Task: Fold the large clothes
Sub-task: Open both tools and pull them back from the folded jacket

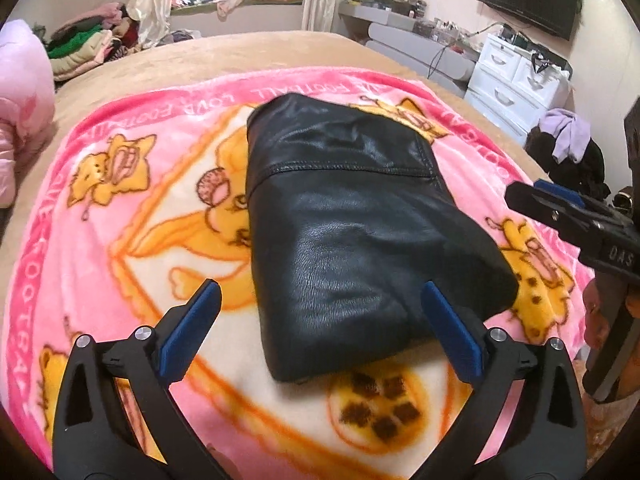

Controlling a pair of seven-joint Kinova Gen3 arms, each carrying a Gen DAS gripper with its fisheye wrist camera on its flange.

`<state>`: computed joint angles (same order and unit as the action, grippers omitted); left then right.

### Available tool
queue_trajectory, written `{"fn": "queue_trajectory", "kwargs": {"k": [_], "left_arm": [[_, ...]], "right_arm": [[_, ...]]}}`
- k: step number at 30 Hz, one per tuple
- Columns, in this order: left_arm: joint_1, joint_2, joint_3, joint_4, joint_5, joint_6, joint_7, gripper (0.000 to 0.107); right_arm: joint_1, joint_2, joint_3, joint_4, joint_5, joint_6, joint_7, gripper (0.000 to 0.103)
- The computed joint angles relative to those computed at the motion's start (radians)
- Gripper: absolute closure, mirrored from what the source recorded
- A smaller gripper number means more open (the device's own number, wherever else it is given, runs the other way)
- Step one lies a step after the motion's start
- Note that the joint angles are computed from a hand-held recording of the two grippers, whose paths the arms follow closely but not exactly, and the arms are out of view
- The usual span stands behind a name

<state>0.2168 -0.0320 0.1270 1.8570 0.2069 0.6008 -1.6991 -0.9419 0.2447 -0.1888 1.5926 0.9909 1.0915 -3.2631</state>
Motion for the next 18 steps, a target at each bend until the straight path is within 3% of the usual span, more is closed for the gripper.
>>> {"fn": "queue_trajectory", "kwargs": {"k": [9, 18], "left_arm": [[-0.001, -0.13, 0.008, 0.103, -0.029, -0.045, 0.077, 0.014], [-0.009, -0.254, 0.04, 0.227, -0.083, -0.108, 0.199, 0.014]], "right_arm": [[-0.095, -0.027, -0.057, 0.074, 0.1, 0.07, -0.172, 0.005], [-0.249, 0.049, -0.089, 0.069, 0.16, 0.279, -0.29, 0.005]]}}
